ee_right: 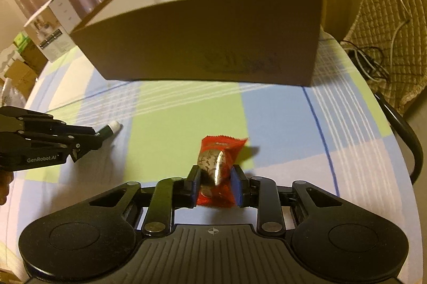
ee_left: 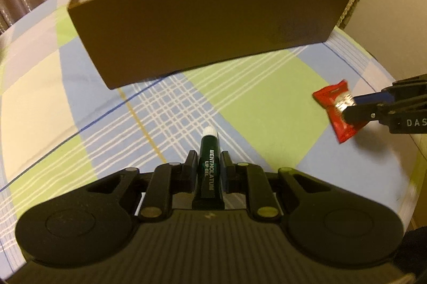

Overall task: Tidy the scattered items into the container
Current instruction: 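Lift the lip gel tube and red packet over the brown box with both tools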

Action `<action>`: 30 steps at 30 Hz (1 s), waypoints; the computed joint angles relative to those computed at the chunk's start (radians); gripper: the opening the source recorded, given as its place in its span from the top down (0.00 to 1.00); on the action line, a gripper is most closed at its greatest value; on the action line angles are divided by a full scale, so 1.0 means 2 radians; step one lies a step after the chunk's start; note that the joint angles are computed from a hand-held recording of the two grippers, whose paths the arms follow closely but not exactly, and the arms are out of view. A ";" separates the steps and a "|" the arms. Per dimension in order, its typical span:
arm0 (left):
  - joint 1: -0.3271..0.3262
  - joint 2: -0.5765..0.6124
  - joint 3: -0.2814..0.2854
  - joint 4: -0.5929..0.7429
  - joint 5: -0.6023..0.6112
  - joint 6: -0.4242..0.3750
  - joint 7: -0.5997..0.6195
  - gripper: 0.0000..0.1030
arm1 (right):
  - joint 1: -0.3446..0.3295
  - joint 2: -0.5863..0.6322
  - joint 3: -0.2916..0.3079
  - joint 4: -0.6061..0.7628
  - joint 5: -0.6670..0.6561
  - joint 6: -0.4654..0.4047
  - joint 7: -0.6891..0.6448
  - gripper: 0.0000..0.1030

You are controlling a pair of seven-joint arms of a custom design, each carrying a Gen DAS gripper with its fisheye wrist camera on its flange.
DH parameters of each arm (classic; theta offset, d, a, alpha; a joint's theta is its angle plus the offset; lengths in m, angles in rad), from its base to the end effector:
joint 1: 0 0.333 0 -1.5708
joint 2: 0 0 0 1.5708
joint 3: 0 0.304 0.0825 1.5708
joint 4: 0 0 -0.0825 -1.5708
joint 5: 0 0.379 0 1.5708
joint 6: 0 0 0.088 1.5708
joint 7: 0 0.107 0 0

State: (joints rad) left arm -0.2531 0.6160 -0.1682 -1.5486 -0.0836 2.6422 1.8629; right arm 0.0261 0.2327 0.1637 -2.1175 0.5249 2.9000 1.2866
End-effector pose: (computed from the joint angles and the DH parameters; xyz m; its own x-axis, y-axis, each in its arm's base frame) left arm 0.6765 -0.2757 0.3398 -0.5665 -0.8236 0.0279 -0.7293 0.4853 -0.4822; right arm 0.5985 0.0810 0.3518 0.0547 -0.9645 -0.2583 -0.8582 0.0868 -0.5059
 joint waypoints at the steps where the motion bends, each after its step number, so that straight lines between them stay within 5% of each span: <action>1: 0.001 -0.003 0.000 -0.003 -0.001 0.003 0.000 0.86 | 0.000 0.000 0.000 0.001 -0.001 -0.001 0.001 0.74; 2: 0.001 -0.007 0.001 -0.008 -0.001 0.006 -0.001 0.86 | 0.000 -0.001 0.001 0.002 0.001 -0.003 -0.001 0.86; 8: 0.004 -0.027 0.003 -0.032 -0.003 0.018 -0.006 0.87 | 0.007 -0.006 -0.009 0.003 -0.006 -0.028 0.017 0.85; 10: 0.004 -0.031 0.003 -0.040 -0.003 0.021 -0.010 0.87 | 0.009 -0.009 -0.012 0.000 -0.002 -0.032 0.029 0.63; 11: 0.004 -0.033 0.004 -0.043 -0.003 0.022 -0.012 0.87 | 0.011 -0.012 -0.012 -0.005 0.003 -0.024 0.034 0.14; 12: 0.004 -0.035 0.004 -0.046 -0.003 0.022 -0.015 0.87 | 0.011 -0.015 -0.009 -0.012 0.015 -0.007 0.034 0.02; 14: 0.004 -0.036 0.006 -0.050 -0.001 0.023 -0.018 0.87 | 0.008 -0.015 -0.001 -0.014 0.037 0.010 0.021 0.02; 17: 0.004 -0.034 0.008 -0.049 0.002 0.022 -0.022 0.87 | 0.033 -0.004 -0.023 -0.008 -0.028 0.023 0.079 0.03; 20: 0.002 -0.029 0.013 -0.044 0.009 0.023 -0.030 0.87 | 0.049 0.014 -0.039 0.009 -0.103 0.011 0.134 0.27; 24: 0.007 -0.018 0.011 -0.029 0.006 0.019 -0.034 0.87 | 0.043 0.026 -0.030 0.015 -0.140 0.009 0.154 0.29; 26: 0.005 -0.013 0.014 -0.022 0.010 0.019 -0.037 0.87 | 0.042 0.032 -0.027 0.018 -0.161 0.006 0.158 0.47; 29: 0.002 0.001 0.019 -0.002 0.017 0.002 -0.043 0.87 | 0.046 0.037 -0.032 0.019 -0.200 0.009 0.167 0.49; 30: 0.001 0.004 0.019 0.002 0.018 -0.001 -0.044 0.87 | 0.045 0.037 -0.031 0.018 -0.207 0.011 0.168 0.60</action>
State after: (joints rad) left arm -0.2504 0.6249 -0.1304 -1.5439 -0.0470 2.6411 1.7758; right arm 0.1161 0.3063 0.1008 -2.0805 0.1101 2.9225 1.6225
